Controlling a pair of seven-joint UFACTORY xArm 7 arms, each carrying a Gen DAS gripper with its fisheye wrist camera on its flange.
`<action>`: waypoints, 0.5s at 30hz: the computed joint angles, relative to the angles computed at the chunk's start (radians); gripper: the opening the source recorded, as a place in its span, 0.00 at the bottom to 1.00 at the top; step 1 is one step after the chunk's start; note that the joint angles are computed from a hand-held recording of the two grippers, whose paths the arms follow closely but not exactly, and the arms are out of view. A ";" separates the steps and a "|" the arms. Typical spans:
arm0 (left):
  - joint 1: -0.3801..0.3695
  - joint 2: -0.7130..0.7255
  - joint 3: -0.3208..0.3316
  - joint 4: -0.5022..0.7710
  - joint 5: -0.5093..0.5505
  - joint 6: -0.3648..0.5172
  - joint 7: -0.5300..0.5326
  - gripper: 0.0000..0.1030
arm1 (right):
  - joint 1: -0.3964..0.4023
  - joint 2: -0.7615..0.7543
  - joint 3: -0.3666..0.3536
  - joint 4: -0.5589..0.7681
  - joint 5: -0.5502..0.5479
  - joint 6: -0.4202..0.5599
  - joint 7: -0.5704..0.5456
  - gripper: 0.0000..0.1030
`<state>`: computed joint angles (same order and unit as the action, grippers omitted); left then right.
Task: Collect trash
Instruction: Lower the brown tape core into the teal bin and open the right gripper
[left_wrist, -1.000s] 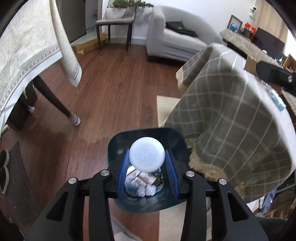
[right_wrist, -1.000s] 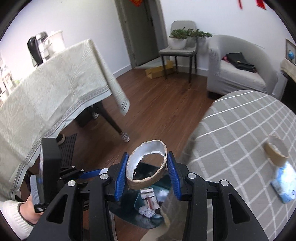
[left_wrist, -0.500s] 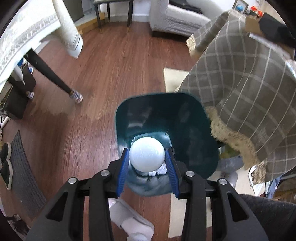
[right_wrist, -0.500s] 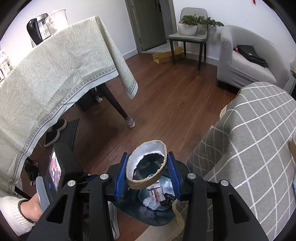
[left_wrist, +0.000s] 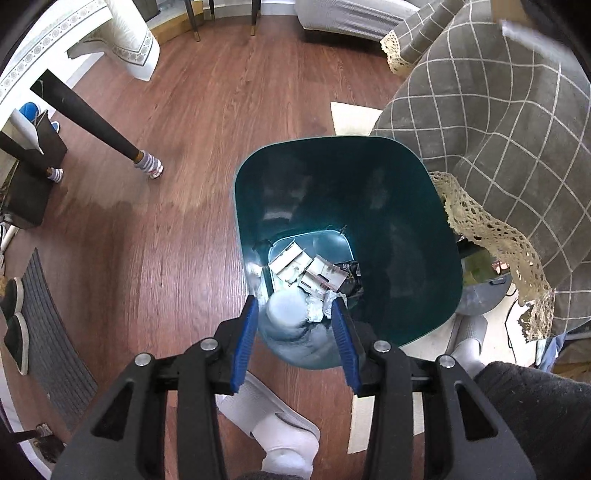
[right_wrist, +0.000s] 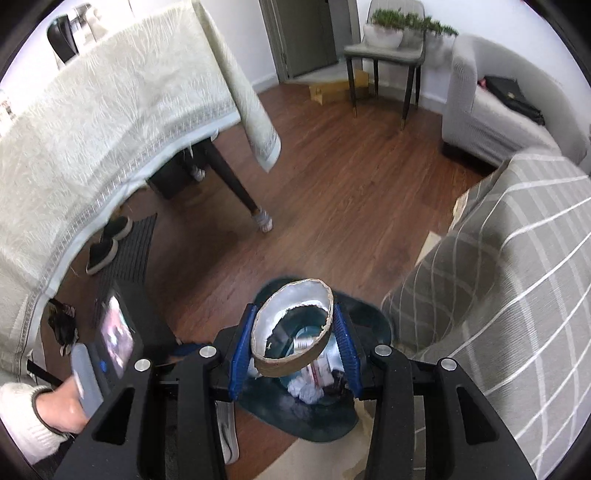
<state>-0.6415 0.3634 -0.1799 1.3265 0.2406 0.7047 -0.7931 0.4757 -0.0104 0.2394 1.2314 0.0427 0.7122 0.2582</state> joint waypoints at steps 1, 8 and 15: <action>0.002 -0.006 0.000 -0.008 -0.002 -0.005 0.000 0.44 | 0.002 0.010 0.002 0.004 0.001 0.012 0.003 0.41; 0.000 -0.049 0.011 -0.039 0.035 -0.051 -0.043 0.43 | 0.008 0.052 0.001 -0.002 -0.002 0.060 0.018 0.41; 0.003 -0.111 0.022 -0.068 0.113 -0.106 -0.132 0.32 | 0.018 0.089 0.003 -0.007 0.000 0.081 0.016 0.41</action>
<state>-0.6381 0.2525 -0.1582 1.2580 0.3533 0.5983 -0.9254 0.4937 0.0788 0.2422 1.2248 0.0427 0.7935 0.2741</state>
